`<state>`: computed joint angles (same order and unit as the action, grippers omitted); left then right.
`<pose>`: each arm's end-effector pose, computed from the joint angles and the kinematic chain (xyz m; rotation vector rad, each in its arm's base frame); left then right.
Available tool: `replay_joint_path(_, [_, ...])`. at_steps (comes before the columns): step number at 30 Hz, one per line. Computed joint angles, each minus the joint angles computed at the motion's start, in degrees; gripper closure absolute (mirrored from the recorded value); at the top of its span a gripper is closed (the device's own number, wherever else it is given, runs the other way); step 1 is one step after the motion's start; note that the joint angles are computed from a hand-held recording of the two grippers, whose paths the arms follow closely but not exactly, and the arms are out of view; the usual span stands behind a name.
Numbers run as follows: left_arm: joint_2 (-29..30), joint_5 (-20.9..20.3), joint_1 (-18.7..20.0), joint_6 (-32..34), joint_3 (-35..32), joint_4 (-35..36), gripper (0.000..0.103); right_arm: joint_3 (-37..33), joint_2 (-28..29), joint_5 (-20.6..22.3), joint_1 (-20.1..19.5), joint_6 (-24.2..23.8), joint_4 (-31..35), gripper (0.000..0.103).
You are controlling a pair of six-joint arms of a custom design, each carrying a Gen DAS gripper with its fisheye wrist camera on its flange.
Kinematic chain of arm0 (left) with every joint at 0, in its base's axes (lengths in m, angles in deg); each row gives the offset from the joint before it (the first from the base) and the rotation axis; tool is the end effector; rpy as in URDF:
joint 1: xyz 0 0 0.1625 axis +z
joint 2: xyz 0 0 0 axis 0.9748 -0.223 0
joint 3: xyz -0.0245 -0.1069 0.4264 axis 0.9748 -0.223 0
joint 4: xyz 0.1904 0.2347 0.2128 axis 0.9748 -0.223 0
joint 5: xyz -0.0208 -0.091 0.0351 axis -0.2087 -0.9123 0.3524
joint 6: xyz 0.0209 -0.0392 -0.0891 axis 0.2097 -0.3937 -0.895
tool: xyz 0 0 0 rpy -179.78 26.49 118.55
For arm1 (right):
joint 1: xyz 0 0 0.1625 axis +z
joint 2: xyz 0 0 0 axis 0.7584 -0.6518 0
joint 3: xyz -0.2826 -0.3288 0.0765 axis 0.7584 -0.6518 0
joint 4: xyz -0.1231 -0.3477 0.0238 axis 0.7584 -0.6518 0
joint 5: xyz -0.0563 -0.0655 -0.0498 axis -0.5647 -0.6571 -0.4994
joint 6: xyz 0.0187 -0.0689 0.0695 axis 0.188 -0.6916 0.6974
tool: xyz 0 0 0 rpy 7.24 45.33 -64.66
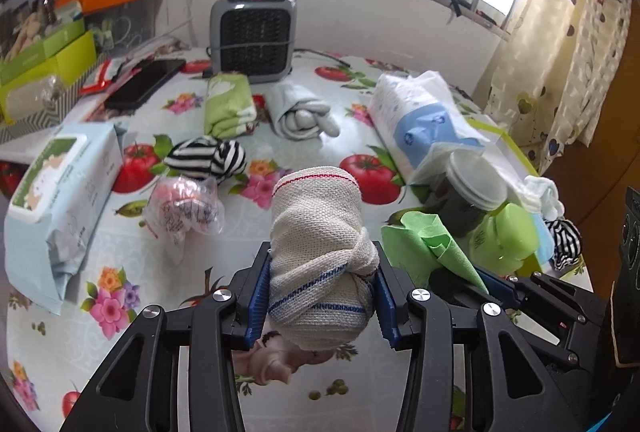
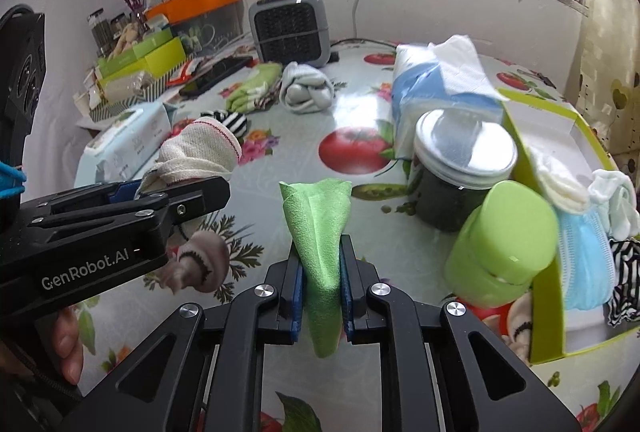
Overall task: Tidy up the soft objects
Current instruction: 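Lift and carry the bandage and green cloth over the box with both grippers, then lower the bandage and green cloth into the box and open both grippers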
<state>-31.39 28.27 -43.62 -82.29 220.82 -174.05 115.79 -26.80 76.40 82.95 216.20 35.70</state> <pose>-0.0625 -0.2860 0.2686 0.5169 2.4577 -0.8044 0.2697 -0.1939 -0.0288 0.7316 -2.4099 0.8510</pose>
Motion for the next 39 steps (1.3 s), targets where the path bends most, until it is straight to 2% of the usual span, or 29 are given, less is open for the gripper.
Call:
replay_joint_path(6, [-1.24,0.21,-4.63,-1.29,-0.52,2.71,0.060,2.51,-3.73,0.75,1.02,-0.53,-1.65,0.087])
replay_joint_path(11, [0.83,-0.39,-7.54,-1.75,-0.67,1.54,0.060,5.02,-7.95,2.85,1.48,-0.47,-2.74,0.087])
replay_joint_path(18, [7.01,-2.44,-10.30,0.25,-0.75,-5.57,0.060,8.55,-14.24,6.59,1.14,-1.59,-3.91,0.087])
replay_joint_path(22, [11.56,-3.89,-10.90,2.05,-0.97,-10.58,0.059,10.83,-18.02,8.74,0.32,-2.41,-4.61,0.087])
replay_joint_path(31, [21.59,-7.36,-10.76,4.97,-2.52,-19.93,0.060,14.28,-26.69,10.66,-3.28,-6.05,-5.33,0.087])
replay_joint_path(39, [30.63,-10.37,-8.67,8.55,-6.23,-25.94,0.060,15.96,-34.07,8.24,-9.91,-11.15,-5.18,0.087])
